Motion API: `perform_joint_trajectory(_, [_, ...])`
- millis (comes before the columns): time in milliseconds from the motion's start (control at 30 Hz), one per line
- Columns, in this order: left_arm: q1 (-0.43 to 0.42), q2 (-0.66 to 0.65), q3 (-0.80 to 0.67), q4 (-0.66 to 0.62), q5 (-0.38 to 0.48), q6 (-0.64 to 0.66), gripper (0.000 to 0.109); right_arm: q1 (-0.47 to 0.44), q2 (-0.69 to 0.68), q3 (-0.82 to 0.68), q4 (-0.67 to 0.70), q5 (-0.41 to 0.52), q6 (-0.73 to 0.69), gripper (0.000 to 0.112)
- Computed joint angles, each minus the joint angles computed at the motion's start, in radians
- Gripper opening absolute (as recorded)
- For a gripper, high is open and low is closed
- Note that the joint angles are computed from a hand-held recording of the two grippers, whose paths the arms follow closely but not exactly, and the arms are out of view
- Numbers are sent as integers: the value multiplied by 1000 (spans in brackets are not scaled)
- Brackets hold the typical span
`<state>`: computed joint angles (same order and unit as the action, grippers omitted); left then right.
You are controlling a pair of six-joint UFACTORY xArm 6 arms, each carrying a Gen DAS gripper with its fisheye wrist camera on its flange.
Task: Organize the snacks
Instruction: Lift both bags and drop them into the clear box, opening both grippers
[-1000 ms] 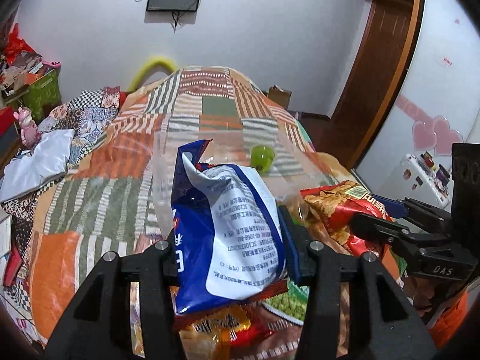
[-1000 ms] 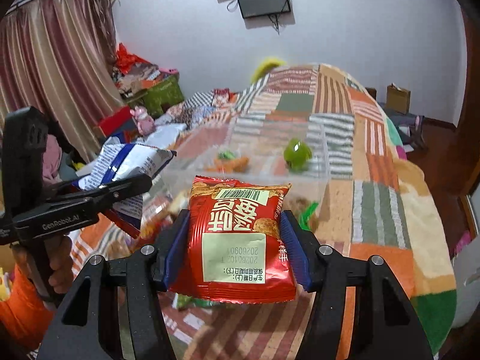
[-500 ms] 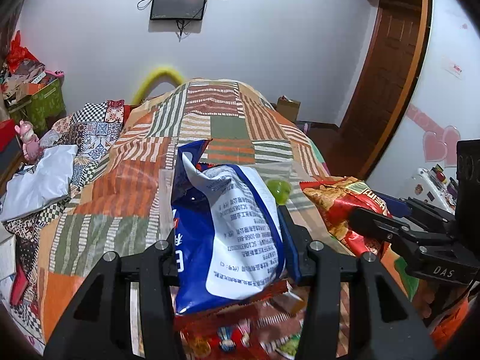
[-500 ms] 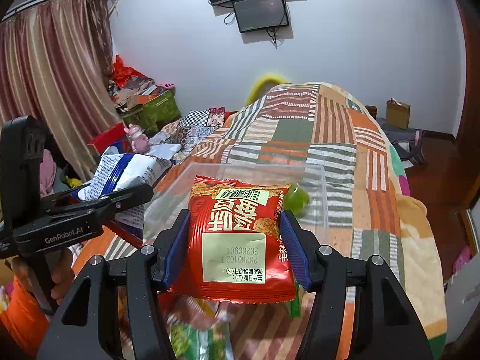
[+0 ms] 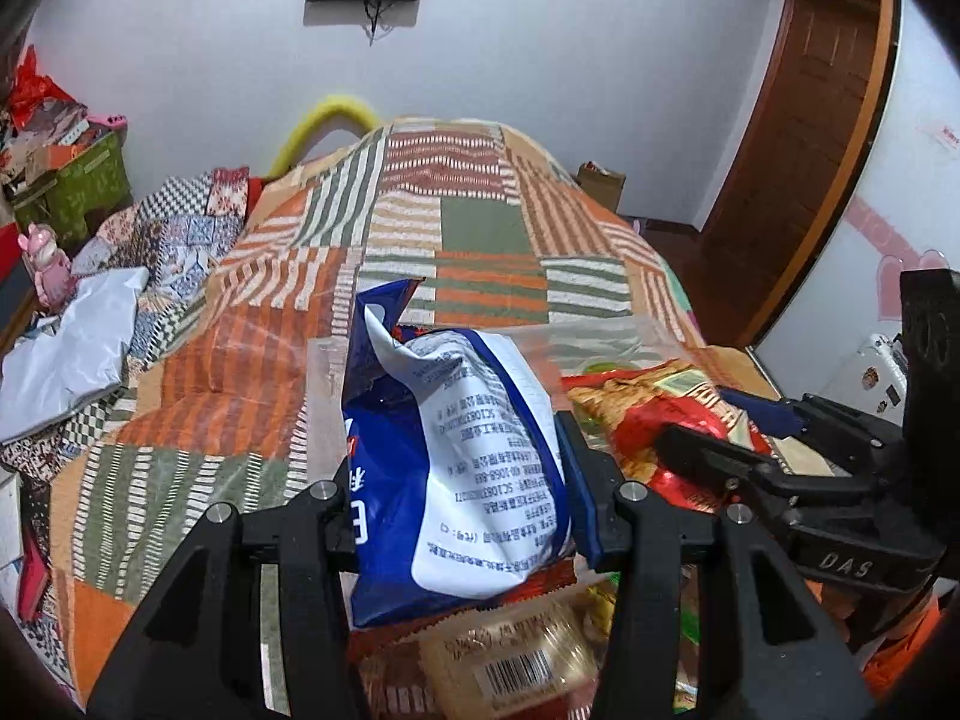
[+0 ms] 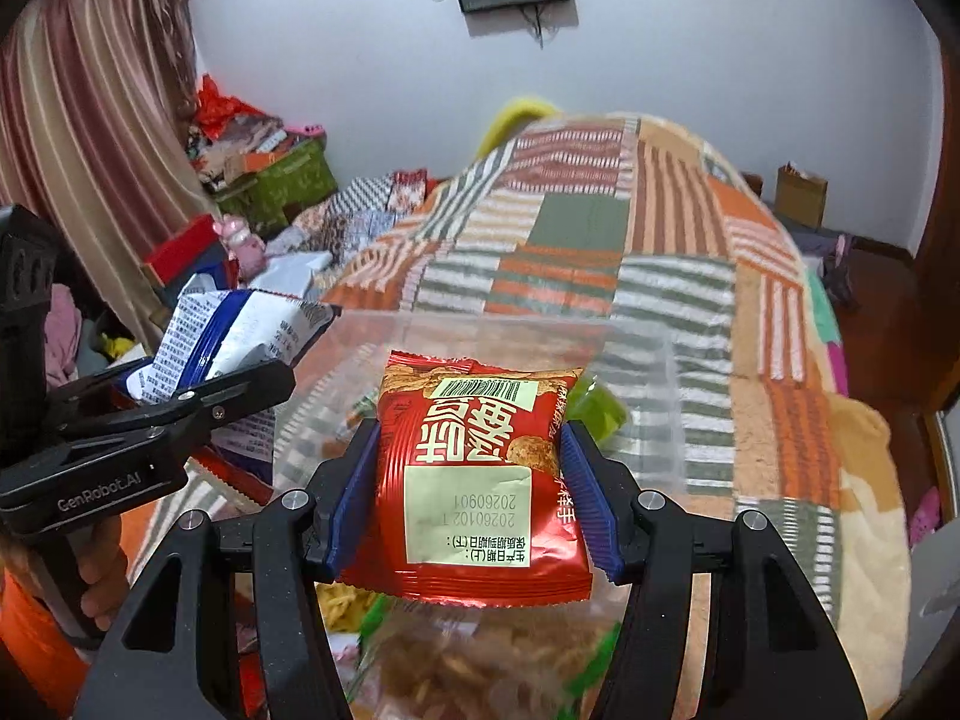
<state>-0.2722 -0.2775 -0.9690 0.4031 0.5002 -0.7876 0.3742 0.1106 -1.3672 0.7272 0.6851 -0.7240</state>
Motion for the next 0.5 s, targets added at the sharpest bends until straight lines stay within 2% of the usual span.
perform_joint_trajectory(233, [8,73,-33,-79,18,81,48,19,63,-45,-89,22,43,56])
perform_joint_trajectory(500, [7,122,-62,-143,59,138,48,12,75,-75,-121,90,54,56])
